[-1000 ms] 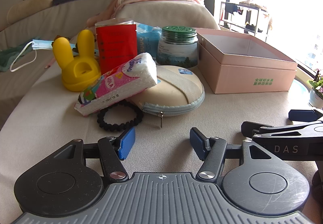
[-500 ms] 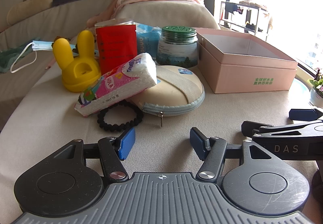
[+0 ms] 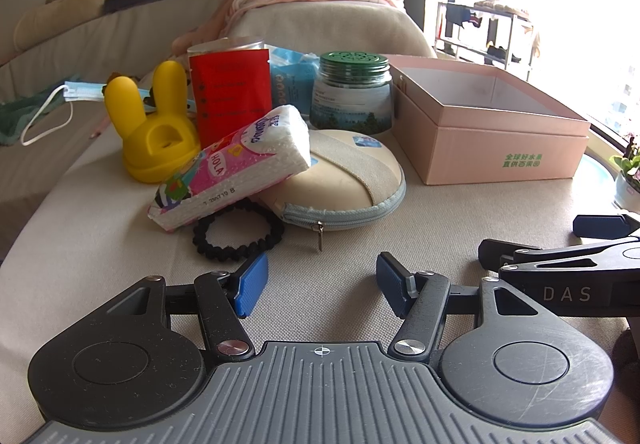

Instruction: Organize soft objects

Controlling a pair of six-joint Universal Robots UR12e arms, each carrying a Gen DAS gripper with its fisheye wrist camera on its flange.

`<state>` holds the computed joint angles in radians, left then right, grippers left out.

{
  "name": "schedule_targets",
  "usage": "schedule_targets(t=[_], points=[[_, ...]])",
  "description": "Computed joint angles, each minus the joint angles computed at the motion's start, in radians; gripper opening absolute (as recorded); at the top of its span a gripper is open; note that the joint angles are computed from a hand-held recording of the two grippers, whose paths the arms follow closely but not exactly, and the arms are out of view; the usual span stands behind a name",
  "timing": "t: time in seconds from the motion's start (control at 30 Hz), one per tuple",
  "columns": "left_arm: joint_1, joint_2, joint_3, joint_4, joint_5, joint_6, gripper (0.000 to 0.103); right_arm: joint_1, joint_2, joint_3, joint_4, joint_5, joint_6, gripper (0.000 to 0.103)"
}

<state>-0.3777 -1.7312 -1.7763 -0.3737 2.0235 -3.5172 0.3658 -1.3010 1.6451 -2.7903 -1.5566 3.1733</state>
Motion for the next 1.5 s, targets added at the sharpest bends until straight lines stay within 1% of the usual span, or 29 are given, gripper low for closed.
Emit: schedule_targets(t=[0.67,0.77,0.8,0.83,0.9,0.93,1.0,1.03,1.07,1.13,1.2,1.23,1.27,1.3,1.33,1.4,1.47,1.5], points=[[0.001,0.001,-0.001,0.002,-0.003,-0.001,0.065,0.000,0.000,0.000,0.001,0.000,0.000,0.103],[0.006,0.005,-0.007,0.011,-0.016,-0.005,0.065,-0.002,0.000,-0.002,0.007,0.010,-0.007,0.103],[0.010,0.009,-0.014,0.024,-0.030,-0.006,0.065,-0.005,-0.002,-0.005,0.020,0.021,-0.016,0.103],[0.020,0.017,-0.028,0.052,-0.069,-0.002,0.064,-0.009,-0.003,-0.011,0.041,0.037,-0.028,0.103],[0.046,0.033,-0.052,0.098,-0.166,0.033,0.063,-0.020,-0.013,-0.020,0.102,0.067,-0.057,0.103],[0.058,0.042,-0.061,0.106,-0.207,0.053,0.062,-0.023,-0.015,-0.025,0.125,0.076,-0.070,0.103],[0.077,0.061,-0.082,0.140,-0.271,0.110,0.062,-0.026,-0.015,-0.041,0.172,0.087,-0.087,0.103],[0.086,0.069,-0.091,0.161,-0.290,0.149,0.062,-0.027,-0.018,-0.042,0.183,0.089,-0.095,0.103],[0.095,0.079,-0.100,0.184,-0.301,0.207,0.062,-0.027,-0.021,-0.039,0.186,0.092,-0.101,0.103],[0.114,0.095,-0.108,0.219,-0.307,0.311,0.062,-0.030,-0.024,-0.034,0.183,0.101,-0.112,0.103],[0.143,0.107,-0.105,0.232,-0.328,0.393,0.062,-0.033,-0.027,-0.016,0.140,0.111,-0.115,0.103],[0.159,0.110,-0.099,0.228,-0.336,0.410,0.062,-0.033,-0.028,-0.008,0.124,0.112,-0.113,0.103],[0.176,0.111,-0.092,0.217,-0.350,0.410,0.062,-0.034,-0.028,-0.009,0.125,0.112,-0.113,0.103],[0.202,0.112,-0.082,0.197,-0.378,0.384,0.062,-0.033,-0.028,-0.010,0.125,0.112,-0.113,0.103],[0.227,0.109,-0.076,0.189,-0.408,0.334,0.062,-0.033,-0.028,-0.009,0.124,0.111,-0.111,0.103],[0.283,0.101,-0.068,0.182,-0.496,0.191,0.062,-0.033,-0.028,-0.009,0.122,0.110,-0.110,0.103],[0.332,0.090,-0.064,0.172,-0.608,0.077,0.062,-0.033,-0.028,-0.009,0.120,0.109,-0.109,0.103],[0.360,0.083,-0.064,0.161,-0.679,0.028,0.062,-0.033,-0.028,-0.009,0.120,0.109,-0.109,0.103]])
